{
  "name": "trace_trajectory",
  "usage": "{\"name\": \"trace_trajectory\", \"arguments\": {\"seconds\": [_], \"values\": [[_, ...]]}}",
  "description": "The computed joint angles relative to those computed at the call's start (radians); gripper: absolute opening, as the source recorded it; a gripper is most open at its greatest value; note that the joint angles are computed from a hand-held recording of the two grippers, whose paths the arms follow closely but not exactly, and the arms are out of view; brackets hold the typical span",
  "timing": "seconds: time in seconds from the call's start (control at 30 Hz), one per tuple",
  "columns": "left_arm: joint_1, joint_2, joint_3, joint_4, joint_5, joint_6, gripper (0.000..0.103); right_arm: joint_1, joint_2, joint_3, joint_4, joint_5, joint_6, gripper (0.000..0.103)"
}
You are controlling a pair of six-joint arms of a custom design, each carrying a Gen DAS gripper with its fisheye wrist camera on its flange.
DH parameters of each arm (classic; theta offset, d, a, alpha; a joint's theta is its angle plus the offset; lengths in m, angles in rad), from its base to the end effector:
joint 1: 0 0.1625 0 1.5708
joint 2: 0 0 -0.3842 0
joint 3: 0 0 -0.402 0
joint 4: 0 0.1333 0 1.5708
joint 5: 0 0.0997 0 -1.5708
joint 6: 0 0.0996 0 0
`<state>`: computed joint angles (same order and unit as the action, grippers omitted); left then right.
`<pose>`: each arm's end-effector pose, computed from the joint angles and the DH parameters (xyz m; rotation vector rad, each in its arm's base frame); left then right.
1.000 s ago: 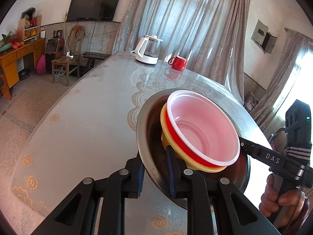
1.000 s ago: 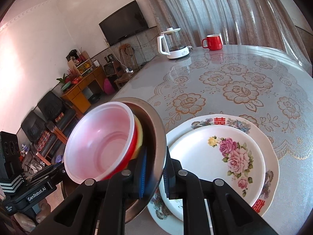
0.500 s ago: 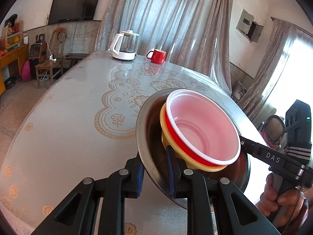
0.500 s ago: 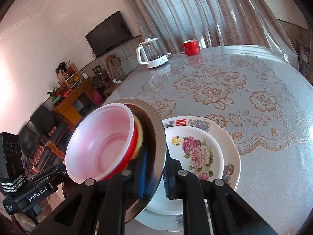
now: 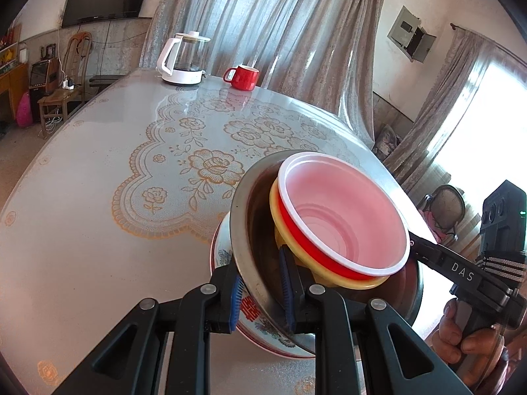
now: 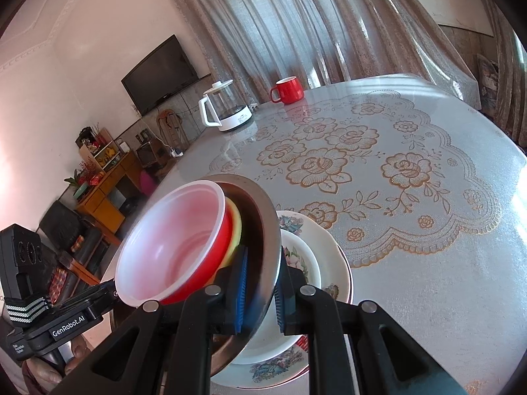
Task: Organize plates and bowls
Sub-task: 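Carry the steel bowl with the left gripper over the plate stack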
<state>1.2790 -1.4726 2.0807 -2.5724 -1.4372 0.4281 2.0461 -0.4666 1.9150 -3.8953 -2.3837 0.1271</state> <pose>-0.0028 -0.5187 0.2622 0.9952 2.7552 -0.5692 0.2870 -0.4244 -0.0309 -0.0581 -2.3383 1.3184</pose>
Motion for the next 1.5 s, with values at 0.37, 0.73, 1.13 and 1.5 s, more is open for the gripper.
{"name": "trace_trajectory", "arguments": {"seconds": [0.37,0.73,1.13,1.5], "values": [[-0.014,0.046,0.003,0.007,0.038,-0.003,0.02,-0.048,-0.004,0.023,0.009,-0.013,0.042,0.013],[-0.026,0.067,0.015,-0.014,0.086,0.008,0.02,-0.091,0.0,0.041,0.017,0.015,0.069,0.013],[-0.018,0.063,0.005,0.006,0.086,-0.016,0.02,-0.083,-0.007,0.033,0.065,0.001,0.077,0.014],[-0.037,0.068,0.024,-0.034,0.129,-0.001,0.021,-0.074,-0.013,0.042,0.087,-0.007,0.091,0.016]]}}
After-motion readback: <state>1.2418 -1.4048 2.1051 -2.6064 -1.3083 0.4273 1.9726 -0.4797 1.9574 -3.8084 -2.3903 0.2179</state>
